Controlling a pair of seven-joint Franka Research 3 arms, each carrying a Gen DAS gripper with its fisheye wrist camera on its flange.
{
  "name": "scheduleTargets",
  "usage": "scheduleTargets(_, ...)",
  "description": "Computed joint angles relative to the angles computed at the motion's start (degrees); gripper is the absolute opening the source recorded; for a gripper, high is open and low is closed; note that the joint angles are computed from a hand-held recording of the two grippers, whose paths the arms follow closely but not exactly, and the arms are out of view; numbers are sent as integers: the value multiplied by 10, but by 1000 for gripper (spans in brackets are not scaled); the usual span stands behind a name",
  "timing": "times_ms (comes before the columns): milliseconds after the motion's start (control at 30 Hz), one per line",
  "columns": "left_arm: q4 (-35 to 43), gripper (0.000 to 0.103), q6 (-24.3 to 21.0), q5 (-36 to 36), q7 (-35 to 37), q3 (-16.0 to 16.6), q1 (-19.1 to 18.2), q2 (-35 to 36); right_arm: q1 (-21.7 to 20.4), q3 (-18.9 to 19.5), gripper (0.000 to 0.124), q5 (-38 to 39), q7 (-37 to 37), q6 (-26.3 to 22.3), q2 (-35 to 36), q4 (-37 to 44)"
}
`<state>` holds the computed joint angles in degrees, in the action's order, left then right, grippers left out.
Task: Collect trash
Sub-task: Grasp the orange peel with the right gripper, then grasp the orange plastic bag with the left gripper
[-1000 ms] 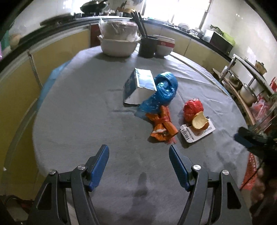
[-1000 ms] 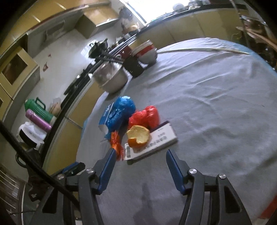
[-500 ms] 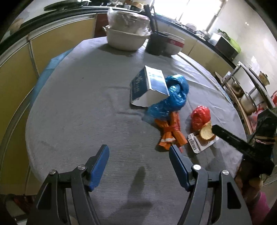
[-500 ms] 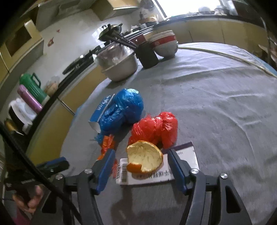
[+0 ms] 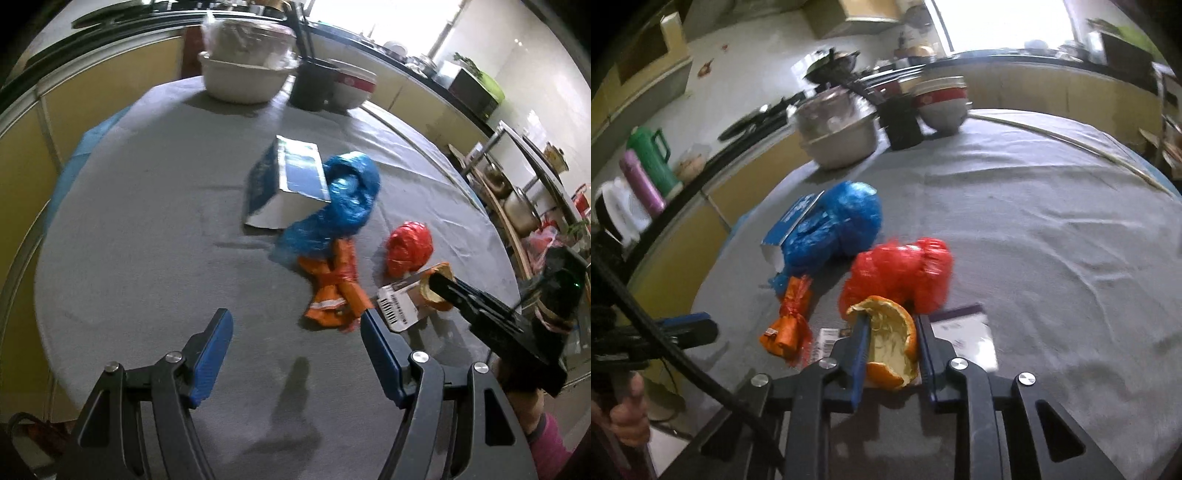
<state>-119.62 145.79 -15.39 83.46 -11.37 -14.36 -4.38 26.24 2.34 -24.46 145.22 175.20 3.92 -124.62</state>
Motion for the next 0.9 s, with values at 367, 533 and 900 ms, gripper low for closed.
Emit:
scheduleTargets(367, 96, 71, -17, 16, -50, -29, -5, 105, -85, 52, 26, -70, 125, 53, -103, -112)
scheduleTargets(533, 80, 41, -5, -9, -44, -38, 7, 103, -122, 89, 26, -43, 117, 70, -120, -136)
scheduleTargets(900, -13, 37, 27, -10, -40, -24, -22, -19, -259, 225, 26, -20, 133, 94, -208, -189)
